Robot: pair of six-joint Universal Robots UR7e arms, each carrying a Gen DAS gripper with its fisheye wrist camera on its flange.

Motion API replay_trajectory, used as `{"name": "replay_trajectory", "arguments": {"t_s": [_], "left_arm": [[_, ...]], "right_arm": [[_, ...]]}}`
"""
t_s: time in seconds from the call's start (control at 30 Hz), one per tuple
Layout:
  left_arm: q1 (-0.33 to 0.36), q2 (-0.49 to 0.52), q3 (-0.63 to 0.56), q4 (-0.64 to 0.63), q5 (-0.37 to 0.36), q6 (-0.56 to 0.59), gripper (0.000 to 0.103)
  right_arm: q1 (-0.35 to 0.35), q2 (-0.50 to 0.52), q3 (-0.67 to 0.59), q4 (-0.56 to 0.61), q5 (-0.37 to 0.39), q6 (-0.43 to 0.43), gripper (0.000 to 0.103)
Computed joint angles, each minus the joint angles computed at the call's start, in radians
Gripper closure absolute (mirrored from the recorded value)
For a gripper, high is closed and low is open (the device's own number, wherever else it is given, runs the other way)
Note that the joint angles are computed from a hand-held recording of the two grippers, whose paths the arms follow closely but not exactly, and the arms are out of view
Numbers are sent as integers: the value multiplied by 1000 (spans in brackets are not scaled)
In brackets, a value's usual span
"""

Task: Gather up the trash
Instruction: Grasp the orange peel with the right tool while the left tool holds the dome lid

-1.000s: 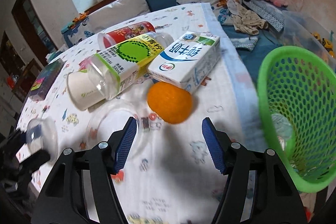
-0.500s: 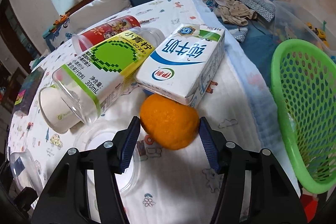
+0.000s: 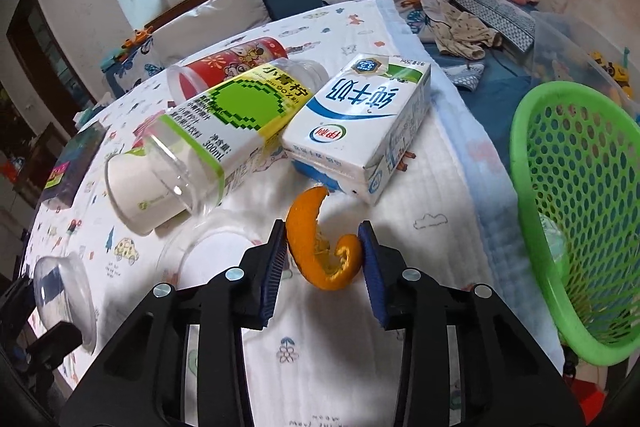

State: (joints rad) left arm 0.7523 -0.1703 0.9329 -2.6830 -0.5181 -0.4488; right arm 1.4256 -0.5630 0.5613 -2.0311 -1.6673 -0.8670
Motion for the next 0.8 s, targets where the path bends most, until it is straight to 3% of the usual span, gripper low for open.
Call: {"name": "replay_trajectory", "arguments": {"t_s": [0.27, 0.5, 0.73, 0.8], "left_arm": [[-1, 0, -4, 7, -2, 4, 40], [0, 3, -9, 10, -8, 6, 40], [0, 4, -11, 15, -5, -6, 40], [0, 2, -7, 13, -3, -8, 40]], "right_arm": [[-14, -40, 48, 19, 25, -11, 63], [-30, -63, 76, 44, 34, 11, 47], [-35, -102, 144, 21, 42, -7, 47], [-36, -113, 168, 12, 48, -17, 53]]}}
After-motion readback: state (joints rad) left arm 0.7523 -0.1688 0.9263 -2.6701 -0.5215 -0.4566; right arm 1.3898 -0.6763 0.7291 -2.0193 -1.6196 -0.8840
